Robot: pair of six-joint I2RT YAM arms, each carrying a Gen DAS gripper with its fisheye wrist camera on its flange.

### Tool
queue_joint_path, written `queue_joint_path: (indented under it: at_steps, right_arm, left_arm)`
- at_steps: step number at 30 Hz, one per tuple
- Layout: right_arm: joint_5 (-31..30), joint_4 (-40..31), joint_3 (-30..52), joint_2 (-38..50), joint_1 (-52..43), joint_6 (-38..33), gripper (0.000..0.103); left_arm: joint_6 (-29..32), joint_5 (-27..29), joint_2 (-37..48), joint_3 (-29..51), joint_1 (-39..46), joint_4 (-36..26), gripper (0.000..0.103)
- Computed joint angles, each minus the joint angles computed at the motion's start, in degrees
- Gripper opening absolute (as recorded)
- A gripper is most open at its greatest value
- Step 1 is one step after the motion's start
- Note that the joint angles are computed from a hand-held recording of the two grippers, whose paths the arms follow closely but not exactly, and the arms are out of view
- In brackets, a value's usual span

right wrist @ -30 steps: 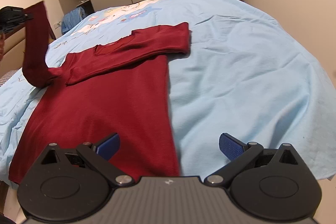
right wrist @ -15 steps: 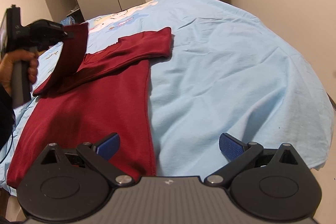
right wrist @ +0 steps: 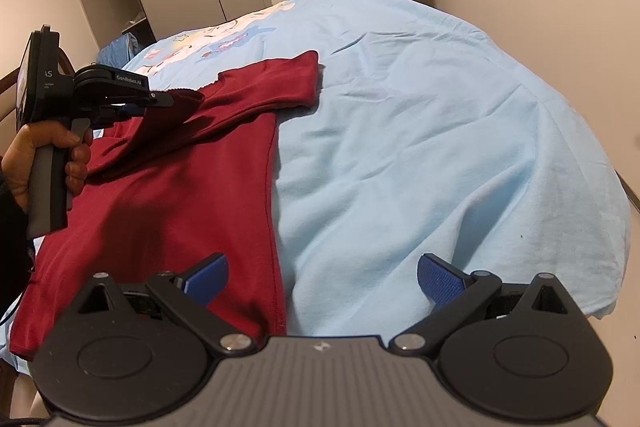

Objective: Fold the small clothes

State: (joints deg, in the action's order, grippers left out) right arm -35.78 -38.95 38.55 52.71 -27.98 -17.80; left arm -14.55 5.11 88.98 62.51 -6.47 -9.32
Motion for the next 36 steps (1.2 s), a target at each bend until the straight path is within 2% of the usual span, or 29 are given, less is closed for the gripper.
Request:
queue_joint_path:
  at_steps: [2,4,7,10,16,20,25,31,36]
  right_arm:
    - [0.14,0.17,-0.04,0.05,0.36,0.0,0.103]
    - [0.41,0.57,-0.09,0.12,0.94,0.35,0.103]
    - [0.8,1.35,-0.54,-0.23,1.71,1.13,0.103]
    - [1.22,2.71,-0.9,-0.21,3.32,2.19,0.103]
    - [3.0,6.66,-0.49,1.35,9.83,3.91,0.103]
    - [4.06,9.82,0.6,3.73,15.14,4.68,0.103]
    - [3.94,16.11,3.47,9.29,22.16,5.14,0.1]
    - [5.13,24.63,10.5,20.75,30.75,7.8,0.086]
    - [8.08,27.78,20.12,33.51,35.99,11.99,0.066]
  left_arm:
    - [-0.4,1.52,-0.82,-0.4,0.32,-0.98,0.041]
    - [-0.12,2.45,-1.88,-1.37,0.66,-1.17,0.057]
    - [0.58,2.9,-4.87,-3.62,1.5,-1.63,0.072]
    - [1.98,3.0,-8.22,-5.79,3.42,-2.92,0.084]
    - [6.84,-0.86,-15.79,-11.09,10.28,-4.59,0.1]
    - [11.39,-2.45,-18.66,-13.58,17.96,-5.24,0.102]
    - [14.04,0.08,-17.57,-13.66,29.42,-6.3,0.102]
    - [14.88,3.77,-16.14,-12.99,37.97,-5.22,0.102]
    - [17.11,4.35,-14.93,-13.39,39.46,-3.13,0.102]
